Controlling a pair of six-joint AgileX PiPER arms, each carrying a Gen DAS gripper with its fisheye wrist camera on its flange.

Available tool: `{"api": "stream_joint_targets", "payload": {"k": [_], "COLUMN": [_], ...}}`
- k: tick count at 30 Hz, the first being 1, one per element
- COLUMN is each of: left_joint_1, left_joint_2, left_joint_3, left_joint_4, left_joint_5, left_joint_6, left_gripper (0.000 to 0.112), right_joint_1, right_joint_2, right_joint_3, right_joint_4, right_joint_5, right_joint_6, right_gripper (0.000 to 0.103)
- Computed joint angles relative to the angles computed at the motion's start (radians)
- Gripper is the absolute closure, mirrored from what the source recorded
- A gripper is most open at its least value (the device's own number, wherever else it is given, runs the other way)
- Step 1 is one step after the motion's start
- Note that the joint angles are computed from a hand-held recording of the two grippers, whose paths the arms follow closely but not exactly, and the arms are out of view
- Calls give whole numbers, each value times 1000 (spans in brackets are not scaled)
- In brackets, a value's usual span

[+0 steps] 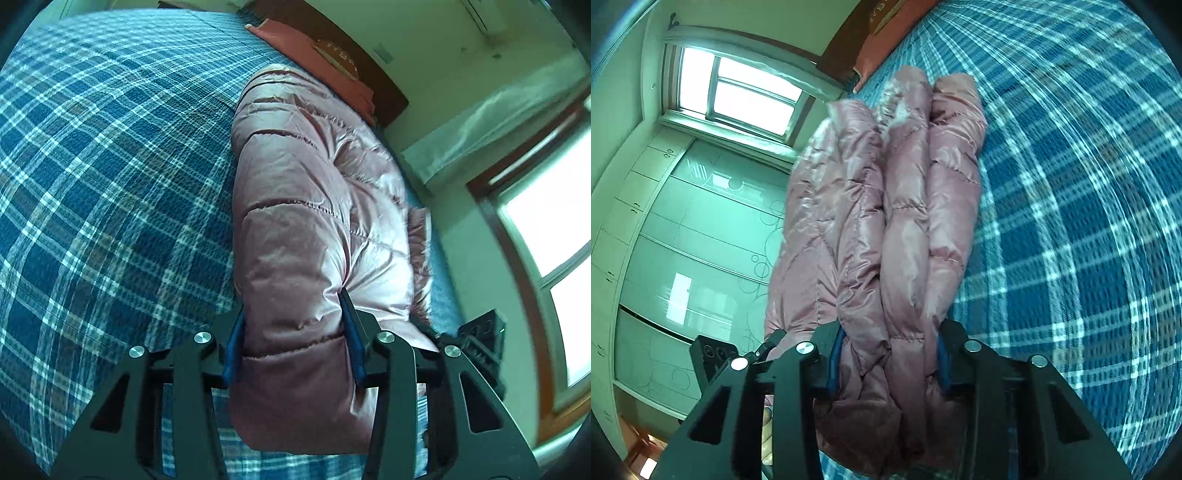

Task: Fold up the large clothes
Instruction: 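Fold the held side onto the jacket with the right gripper while the left gripper holds the roll, then open both grippers and withdraw them from the folded jacket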

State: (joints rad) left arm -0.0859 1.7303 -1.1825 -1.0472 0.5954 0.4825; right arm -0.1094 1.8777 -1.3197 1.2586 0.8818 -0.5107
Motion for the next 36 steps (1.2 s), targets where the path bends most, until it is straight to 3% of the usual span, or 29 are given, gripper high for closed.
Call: {"api": "stream_joint_targets", "payload": {"k": [4,10,13,15,21,25,30,33,36], "left_joint_1": [-1,27,6,-30,-44,-110,-200,-273,-336], "left_joint_2": [-5,-92,-147,-155,-198,-262,-318,-359,-400], "left_joint_3": [-2,79,135,138,153,158,156,154,153], "left_joint_4": [29,-9,26,143,240,540,901,1145,1310], "left_joint_5": [-6,17,-25,-64,-77,-104,-85,-42,3], "left_joint_6": [-27,-22,-4,-76,-197,-450,-778,-990,-1137], "left_gripper": [59,45,44,45,46,44,40,34,30], "right_joint_1": [-32,-37,-34,-22,-37,-65,-13,97,204], "right_joint_2": [-15,-119,-160,-184,-276,-388,-544,-642,-713], "right_joint_3": [91,195,256,296,385,489,543,540,501], "right_joint_4": [76,72,82,82,72,25,-158,-402,-679], "right_joint_5": [7,-9,-15,-40,-54,-67,-147,-234,-252], "right_joint_6": [-109,-113,-132,-136,-130,-125,36,296,570], "right_gripper": [63,43,43,45,44,43,43,43,40]}}
